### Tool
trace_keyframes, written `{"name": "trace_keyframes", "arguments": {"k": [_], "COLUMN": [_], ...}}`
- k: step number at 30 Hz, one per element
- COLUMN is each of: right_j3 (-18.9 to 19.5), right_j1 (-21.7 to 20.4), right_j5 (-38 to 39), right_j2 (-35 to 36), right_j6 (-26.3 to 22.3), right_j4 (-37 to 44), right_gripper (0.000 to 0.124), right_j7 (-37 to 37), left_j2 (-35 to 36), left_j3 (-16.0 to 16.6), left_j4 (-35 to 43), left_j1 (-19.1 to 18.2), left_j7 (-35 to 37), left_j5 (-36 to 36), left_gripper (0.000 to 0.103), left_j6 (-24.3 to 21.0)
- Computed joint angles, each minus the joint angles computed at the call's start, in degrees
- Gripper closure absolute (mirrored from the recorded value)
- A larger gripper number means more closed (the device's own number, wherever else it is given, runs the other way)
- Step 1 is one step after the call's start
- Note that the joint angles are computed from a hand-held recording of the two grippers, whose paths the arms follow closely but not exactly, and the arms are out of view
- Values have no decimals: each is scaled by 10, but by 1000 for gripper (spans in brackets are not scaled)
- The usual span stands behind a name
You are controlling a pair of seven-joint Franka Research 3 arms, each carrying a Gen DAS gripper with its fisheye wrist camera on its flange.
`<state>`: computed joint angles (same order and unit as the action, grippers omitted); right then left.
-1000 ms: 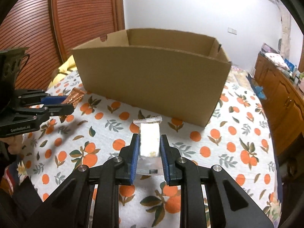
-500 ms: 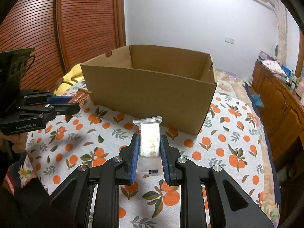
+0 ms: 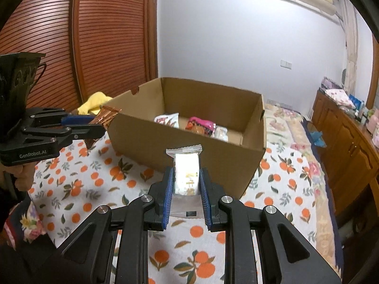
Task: Organize snacks
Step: 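Lift both snacks and carry them over the box, then open both tools to drop the gold snack and white packet into the box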
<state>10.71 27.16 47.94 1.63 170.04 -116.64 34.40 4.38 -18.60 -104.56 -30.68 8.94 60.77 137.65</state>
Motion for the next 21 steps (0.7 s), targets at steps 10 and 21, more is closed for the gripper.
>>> {"name": "trace_keyframes", "arguments": {"k": [10, 21], "right_j3": [3, 6], "right_j1": [-6, -15], "right_j5": [-41, -84], "right_j2": [27, 50], "right_j6": [2, -8], "right_j4": [42, 76], "right_gripper": [104, 104], "right_j7": [41, 82], "left_j2": [9, 24], "left_j3": [7, 23], "left_j4": [31, 46], "left_j1": [3, 18], "left_j7": [25, 31], "left_j5": [-1, -10], "left_gripper": [82, 82], "left_j6": [-16, -13]}}
